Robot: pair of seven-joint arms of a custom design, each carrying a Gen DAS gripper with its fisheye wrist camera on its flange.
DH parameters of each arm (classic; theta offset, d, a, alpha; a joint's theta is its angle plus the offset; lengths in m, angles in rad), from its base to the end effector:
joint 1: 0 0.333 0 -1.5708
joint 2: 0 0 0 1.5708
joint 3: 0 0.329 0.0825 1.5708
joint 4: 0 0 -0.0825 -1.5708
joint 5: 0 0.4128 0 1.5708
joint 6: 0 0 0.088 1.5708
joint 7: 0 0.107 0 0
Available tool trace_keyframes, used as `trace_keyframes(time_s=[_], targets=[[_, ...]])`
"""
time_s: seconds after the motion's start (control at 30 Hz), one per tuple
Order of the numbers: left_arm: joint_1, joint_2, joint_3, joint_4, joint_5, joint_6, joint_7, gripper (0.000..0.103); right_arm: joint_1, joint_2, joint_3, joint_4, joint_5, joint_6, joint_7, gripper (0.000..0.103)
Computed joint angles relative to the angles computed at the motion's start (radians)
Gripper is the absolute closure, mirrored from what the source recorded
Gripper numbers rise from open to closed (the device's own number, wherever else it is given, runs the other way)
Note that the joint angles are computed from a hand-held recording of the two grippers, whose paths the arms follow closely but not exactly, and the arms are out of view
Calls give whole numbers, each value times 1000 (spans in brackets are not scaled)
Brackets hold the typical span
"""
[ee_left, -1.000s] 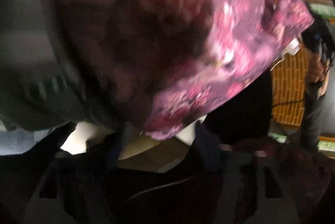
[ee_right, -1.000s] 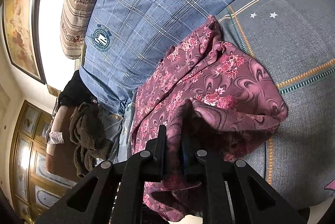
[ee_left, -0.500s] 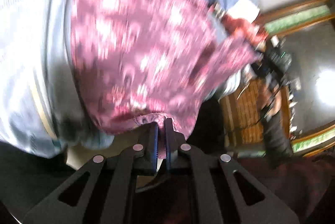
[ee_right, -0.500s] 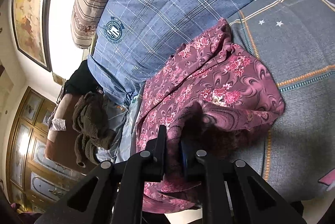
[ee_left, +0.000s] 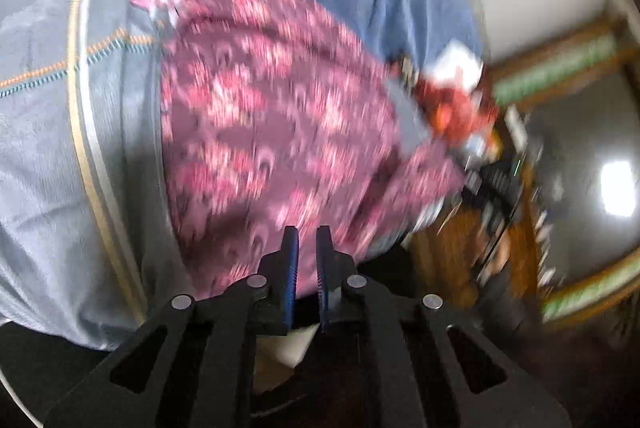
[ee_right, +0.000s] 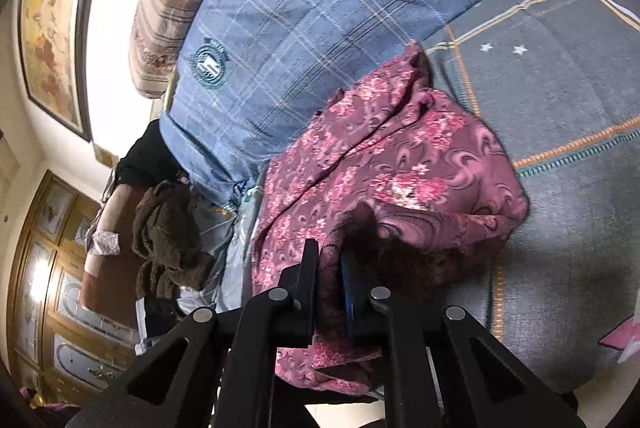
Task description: Fold small clothes
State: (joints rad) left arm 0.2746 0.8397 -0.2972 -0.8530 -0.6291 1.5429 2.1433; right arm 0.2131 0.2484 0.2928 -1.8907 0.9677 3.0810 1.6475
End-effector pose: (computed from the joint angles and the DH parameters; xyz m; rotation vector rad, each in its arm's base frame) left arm 0.7919 0.0188 0.4539 1.2814 -2.1358 0.9332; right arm 0.6262 0.2533 0.4593 -1.0476 1.8875 0.1135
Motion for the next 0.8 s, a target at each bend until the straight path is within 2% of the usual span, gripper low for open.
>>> trace_keyframes(time_s=[0.03,0.07,0.13,0.17,0.37,0.43,0.5,0.53,0.6,0.67,0.73,0.8], targets=[[-3,-29,8,-46,26,1,42,83,-1,-2,0,-6,4,0,3,92],[-6,-57,18,-91,49,2,79,63,1,-4,-2,-12,6,-1,12,92],[-24,-110,49,-183,104,19,116,39,0,-4,-2,-21,17,-12,20,89],[-26,-125,57,-214,116,18,125,36,13,-6,-17,-28,-3,-15,49,89],[-82,-96,100,-261,211,-41,56,34,-7,9,22,-19,91,-19,-31,88],[-97,-112,109,-318,239,-3,53,34,3,7,13,-20,90,-31,-31,88],[-104,-144,115,-392,250,76,52,34,11,2,6,-25,95,-37,-32,88],[-103,-165,118,-439,240,132,41,35,13,0,5,-28,102,-39,-37,88],[-84,-188,109,-485,196,182,35,47,25,-8,-8,-37,97,-42,-22,88],[-59,-201,92,-504,146,188,64,83,38,-18,-25,-50,75,-50,5,85],[-44,-237,82,-546,110,220,117,96,63,-34,-54,-74,12,-58,77,66],[-40,-277,81,-589,89,249,170,99,53,-51,-36,-96,51,-52,53,56]])
